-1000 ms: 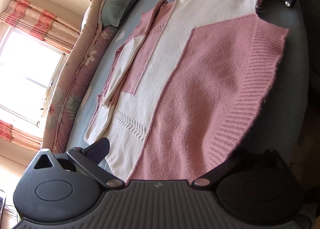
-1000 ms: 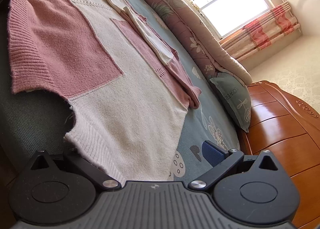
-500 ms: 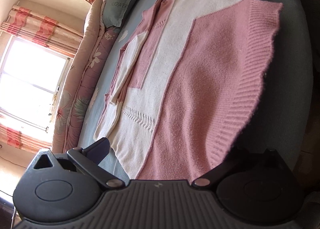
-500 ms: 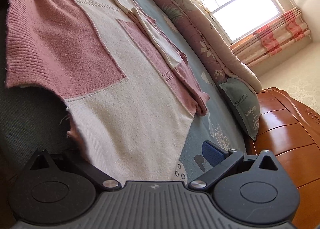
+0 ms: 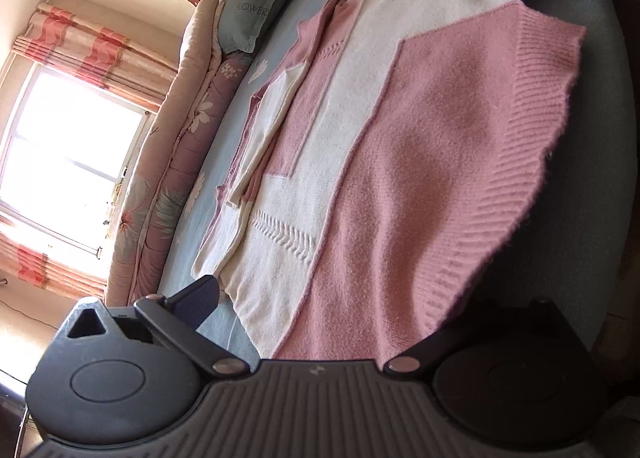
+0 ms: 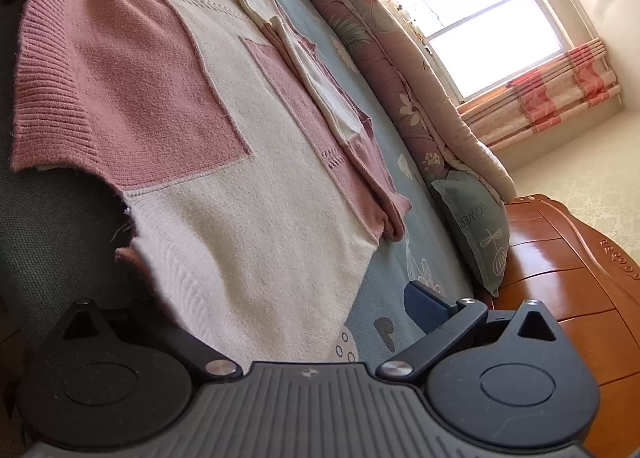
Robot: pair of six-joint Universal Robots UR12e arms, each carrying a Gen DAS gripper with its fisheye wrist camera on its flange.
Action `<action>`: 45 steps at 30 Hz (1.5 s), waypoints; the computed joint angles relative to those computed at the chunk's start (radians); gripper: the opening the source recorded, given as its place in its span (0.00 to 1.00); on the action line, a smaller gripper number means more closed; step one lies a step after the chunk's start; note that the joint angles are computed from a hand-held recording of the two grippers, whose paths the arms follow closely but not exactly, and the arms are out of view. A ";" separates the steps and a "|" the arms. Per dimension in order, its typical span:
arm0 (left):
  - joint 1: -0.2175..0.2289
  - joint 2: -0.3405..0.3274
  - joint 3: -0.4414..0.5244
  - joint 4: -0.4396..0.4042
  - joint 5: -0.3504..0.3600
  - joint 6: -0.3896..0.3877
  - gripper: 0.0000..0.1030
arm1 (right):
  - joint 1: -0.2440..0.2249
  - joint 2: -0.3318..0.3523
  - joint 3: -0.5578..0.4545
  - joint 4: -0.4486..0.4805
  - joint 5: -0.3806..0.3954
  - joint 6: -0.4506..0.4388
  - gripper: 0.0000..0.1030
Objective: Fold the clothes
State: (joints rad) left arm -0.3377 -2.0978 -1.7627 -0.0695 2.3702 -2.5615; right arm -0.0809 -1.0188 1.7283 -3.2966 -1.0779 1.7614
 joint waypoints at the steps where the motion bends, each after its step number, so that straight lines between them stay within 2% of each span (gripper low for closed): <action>1: -0.001 -0.004 0.006 0.001 0.004 0.008 1.00 | 0.002 0.006 0.001 -0.028 0.014 -0.008 1.00; 4: -0.003 -0.015 0.020 0.005 0.017 0.027 1.00 | 0.010 0.019 -0.007 -0.060 0.025 0.022 1.00; 9: -0.010 -0.021 0.016 0.024 0.074 0.002 1.00 | 0.007 0.024 -0.006 -0.089 0.003 0.078 1.00; 11: -0.012 -0.024 0.021 0.018 0.088 -0.012 1.00 | 0.008 0.034 0.000 -0.148 0.001 0.094 1.00; 15: -0.016 -0.039 0.028 0.063 0.137 -0.038 1.00 | 0.009 0.064 0.005 -0.315 -0.002 0.135 1.00; 17: -0.019 -0.048 0.028 0.100 0.157 -0.030 1.00 | 0.010 0.071 0.005 -0.351 -0.005 0.149 1.00; 23: -0.031 -0.102 0.051 0.309 0.228 0.097 1.00 | 0.012 0.099 -0.005 -0.477 -0.010 0.190 1.00; 26: -0.025 -0.101 0.053 0.296 0.222 0.083 1.00 | 0.013 0.099 -0.008 -0.471 -0.010 0.188 1.00; 32: -0.019 -0.117 0.074 0.354 0.224 0.142 1.00 | 0.013 0.109 -0.021 -0.504 -0.005 0.185 1.00; 36: -0.014 -0.129 0.088 0.411 0.222 0.210 1.00 | 0.020 0.122 -0.043 -0.528 -0.016 0.191 1.00; 38: -0.011 -0.131 0.093 0.418 0.221 0.213 1.00 | 0.024 0.127 -0.054 -0.533 -0.028 0.202 1.00; 42: -0.009 -0.120 0.087 0.361 0.212 0.163 1.00 | 0.028 0.117 -0.056 -0.483 -0.031 0.202 1.00; 45: -0.010 -0.086 0.049 0.257 0.152 0.087 1.00 | 0.022 0.098 -0.035 -0.419 -0.015 0.168 1.00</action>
